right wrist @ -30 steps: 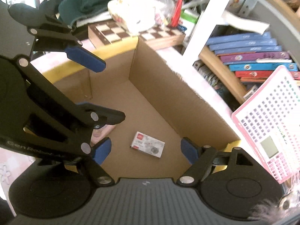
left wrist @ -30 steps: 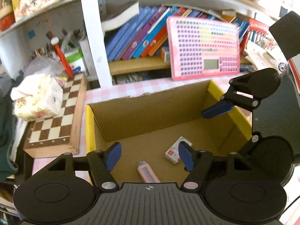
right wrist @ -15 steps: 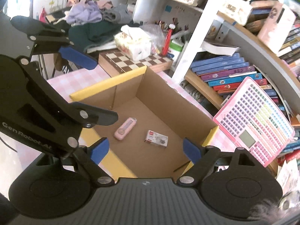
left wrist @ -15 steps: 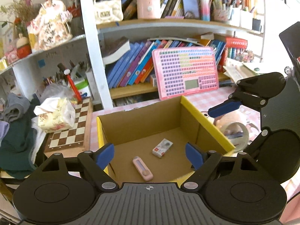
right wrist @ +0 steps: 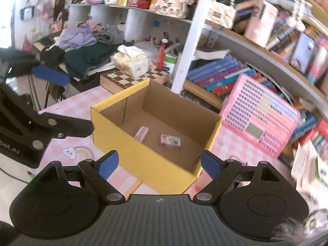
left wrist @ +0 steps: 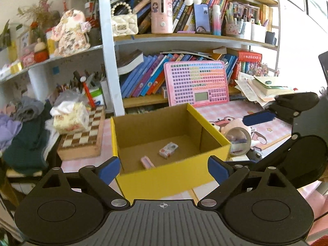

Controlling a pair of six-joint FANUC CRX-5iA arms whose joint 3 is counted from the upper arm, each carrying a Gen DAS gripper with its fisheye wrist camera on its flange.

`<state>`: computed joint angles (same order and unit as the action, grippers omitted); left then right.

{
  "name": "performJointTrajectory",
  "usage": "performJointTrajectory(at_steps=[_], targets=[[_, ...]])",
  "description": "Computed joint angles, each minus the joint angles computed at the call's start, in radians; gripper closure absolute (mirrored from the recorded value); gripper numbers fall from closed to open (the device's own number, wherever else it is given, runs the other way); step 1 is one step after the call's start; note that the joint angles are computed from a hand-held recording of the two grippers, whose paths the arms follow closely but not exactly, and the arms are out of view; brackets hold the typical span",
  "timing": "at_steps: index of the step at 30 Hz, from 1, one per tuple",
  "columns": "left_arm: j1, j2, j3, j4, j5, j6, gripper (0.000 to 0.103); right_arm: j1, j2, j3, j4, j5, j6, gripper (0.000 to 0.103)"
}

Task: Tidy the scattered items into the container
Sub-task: 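Withdraw both open tools from the box back toward the remaining items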

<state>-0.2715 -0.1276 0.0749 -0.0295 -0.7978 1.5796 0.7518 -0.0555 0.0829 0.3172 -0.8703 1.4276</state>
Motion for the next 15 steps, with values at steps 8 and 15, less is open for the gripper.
performJointTrajectory(at_steps=[8, 15], targets=[[-0.009, -0.06, -0.075, -0.03, -0.081, 0.099, 0.008, 0.069, -0.102, -0.152, 0.061, -0.047, -0.232, 0.014], [-0.018, -0.089, -0.114, -0.049, -0.138, 0.163, 0.008, 0.117, -0.137, -0.23, 0.094, -0.12, -0.416, 0.014]])
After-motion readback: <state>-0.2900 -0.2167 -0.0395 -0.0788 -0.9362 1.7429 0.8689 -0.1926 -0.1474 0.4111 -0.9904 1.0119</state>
